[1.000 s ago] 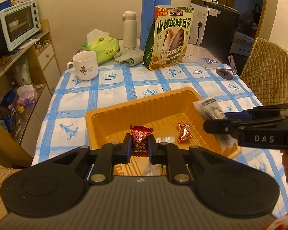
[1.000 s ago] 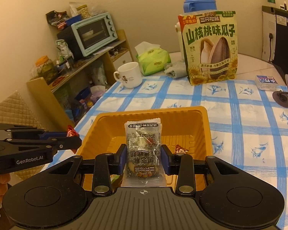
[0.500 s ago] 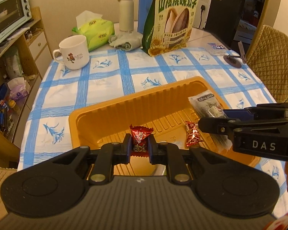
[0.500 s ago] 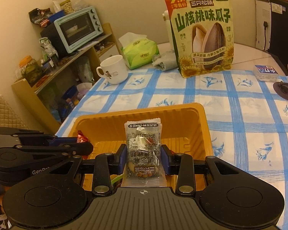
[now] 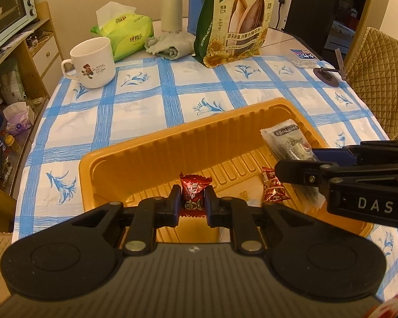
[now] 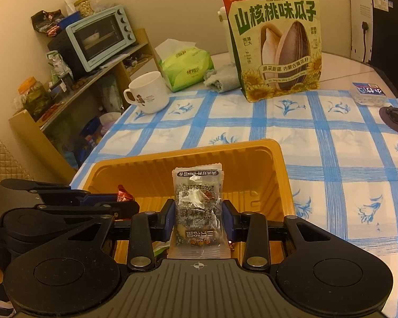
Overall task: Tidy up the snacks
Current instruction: 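Open the left tool to drop the candy while the right tool releases the nut bag into the tray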
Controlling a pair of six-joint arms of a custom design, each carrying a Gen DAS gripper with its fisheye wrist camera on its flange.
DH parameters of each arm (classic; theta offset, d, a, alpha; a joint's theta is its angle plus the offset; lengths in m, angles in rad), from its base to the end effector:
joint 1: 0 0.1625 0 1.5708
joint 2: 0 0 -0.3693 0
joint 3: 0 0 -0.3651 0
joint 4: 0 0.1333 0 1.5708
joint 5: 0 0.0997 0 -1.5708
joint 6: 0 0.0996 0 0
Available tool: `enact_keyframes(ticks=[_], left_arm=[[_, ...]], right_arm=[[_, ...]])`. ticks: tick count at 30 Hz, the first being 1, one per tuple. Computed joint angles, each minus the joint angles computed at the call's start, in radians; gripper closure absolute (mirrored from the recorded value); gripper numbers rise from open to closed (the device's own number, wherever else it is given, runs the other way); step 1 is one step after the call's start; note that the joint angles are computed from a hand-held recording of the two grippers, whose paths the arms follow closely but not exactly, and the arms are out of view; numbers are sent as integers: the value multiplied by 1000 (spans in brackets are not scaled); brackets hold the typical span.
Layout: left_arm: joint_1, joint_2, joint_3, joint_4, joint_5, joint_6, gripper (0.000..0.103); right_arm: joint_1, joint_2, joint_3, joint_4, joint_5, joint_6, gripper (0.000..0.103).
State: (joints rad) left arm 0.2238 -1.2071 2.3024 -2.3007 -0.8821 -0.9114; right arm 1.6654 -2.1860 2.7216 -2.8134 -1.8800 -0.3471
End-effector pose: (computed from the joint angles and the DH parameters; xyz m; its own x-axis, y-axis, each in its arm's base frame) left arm -0.3114 -0.2725 0.0756 -0.6891 0.3283 -0.6461 0.5975 0.7618 -0.2502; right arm 0.1250 -0.2275 0.2704 -0.8849 -0.1571 0.4385 -0.3965 0.7481 -0.5321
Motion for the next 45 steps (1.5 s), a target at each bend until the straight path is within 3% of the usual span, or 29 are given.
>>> enact_keyframes(ticks=[5, 18, 26, 31, 34, 45], left_arm=[[3, -4, 6, -2, 3, -3, 69], [0, -47, 24, 16, 0, -19, 68], [-7, -64, 34, 28, -2, -33, 59], [-28, -85, 43, 45, -4, -55, 50], [-48, -105, 48, 64, -3, -75, 45], [-172, -207, 48, 238, -3, -229, 33]], right_arm=[[-8, 9, -1, -6, 4, -2, 65], [-17, 97, -10, -69, 7, 12, 65], [-26, 120, 0, -130, 27, 30, 64], [-31, 70, -8, -69, 47, 39, 61], [-12, 31, -5, -37, 39, 37, 51], [94, -237, 7, 182, -2, 35, 29]])
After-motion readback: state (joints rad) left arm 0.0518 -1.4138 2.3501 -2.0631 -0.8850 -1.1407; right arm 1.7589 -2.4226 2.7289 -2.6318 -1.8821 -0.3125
